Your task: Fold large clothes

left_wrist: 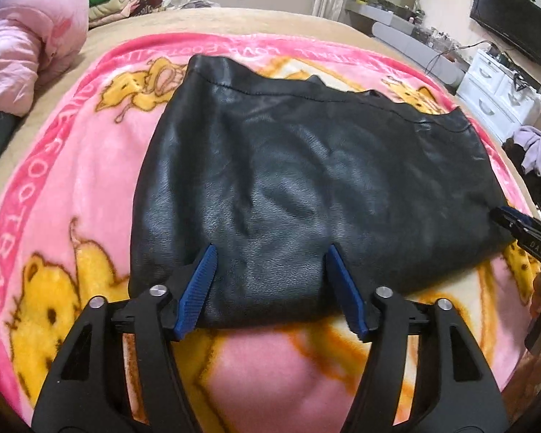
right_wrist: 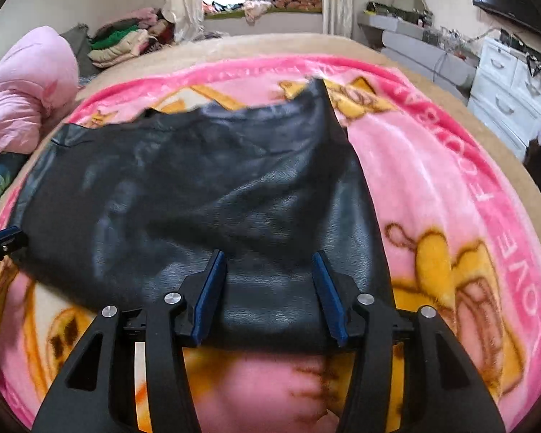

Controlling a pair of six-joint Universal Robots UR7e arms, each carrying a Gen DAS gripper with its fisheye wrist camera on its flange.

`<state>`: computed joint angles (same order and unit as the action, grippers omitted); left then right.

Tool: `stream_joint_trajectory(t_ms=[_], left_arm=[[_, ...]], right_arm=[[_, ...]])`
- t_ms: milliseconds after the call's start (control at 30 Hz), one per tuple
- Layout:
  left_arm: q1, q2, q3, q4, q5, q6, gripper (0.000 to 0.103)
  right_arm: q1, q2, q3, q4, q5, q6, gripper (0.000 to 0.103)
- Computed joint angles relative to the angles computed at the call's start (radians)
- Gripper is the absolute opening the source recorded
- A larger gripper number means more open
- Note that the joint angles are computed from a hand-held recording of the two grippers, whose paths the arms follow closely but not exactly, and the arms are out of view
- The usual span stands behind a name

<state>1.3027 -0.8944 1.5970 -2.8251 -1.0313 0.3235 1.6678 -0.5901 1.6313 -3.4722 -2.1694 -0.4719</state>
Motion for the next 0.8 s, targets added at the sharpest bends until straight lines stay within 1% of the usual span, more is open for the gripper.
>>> stream_joint_trajectory(t_ms=[33,100,133,167,200,233,333,367,433,467,533,700,800], left_arm=[[-0.001,-0.001,0.001,-0.002,0.001,0.002,0.058],[-0.003,-0.003,0.002,-0.002,0.001,0.003,0.062],[-0.003,-0.005,0.002,0.002,-0.002,-0.004,0.065],[-0.003,-0.008,0.003,0.004,-0.009,-0.010,0.066],[-0.004,-0.012,0.005,0.002,-0.013,-0.011,0.067],[-0.006,-0.016,0.009,-0.003,-0.014,-0.009,0.070],[-0.011,-0.031,0.025,-0.026,-0.018,0.003,0.077],[-0.013,-0.035,0.030,-0.035,-0.016,0.009,0.080],[-0.019,-0.040,0.042,-0.066,0.001,0.030,0.082],[-0.020,-0.042,0.046,-0.077,0.006,0.037,0.084],[-0.020,-0.044,0.048,-0.090,0.019,0.047,0.089],[-0.012,-0.043,0.041,-0.099,0.048,0.049,0.093],[-0.007,-0.047,0.039,-0.105,0.062,0.047,0.093]], right_arm=[[-0.001,-0.005,0.002,0.004,0.019,0.001,0.056],[0.003,-0.019,0.019,0.005,0.061,0.011,0.063],[0.006,-0.018,0.018,0.006,0.071,0.008,0.064],[0.012,-0.016,0.018,0.003,0.079,-0.002,0.064],[0.017,-0.012,0.016,-0.003,0.082,-0.013,0.068],[0.023,-0.005,0.016,-0.018,0.087,-0.032,0.069],[0.037,0.000,0.021,-0.039,0.106,-0.059,0.070],[0.043,0.002,0.023,-0.040,0.119,-0.067,0.071],[0.052,0.006,0.027,-0.047,0.129,-0.082,0.077],[0.059,0.012,0.026,-0.049,0.138,-0.094,0.079],[0.066,0.018,0.024,-0.049,0.148,-0.108,0.081],[0.090,0.041,0.022,-0.051,0.175,-0.146,0.090],[0.107,0.067,0.012,-0.076,0.168,-0.190,0.092]])
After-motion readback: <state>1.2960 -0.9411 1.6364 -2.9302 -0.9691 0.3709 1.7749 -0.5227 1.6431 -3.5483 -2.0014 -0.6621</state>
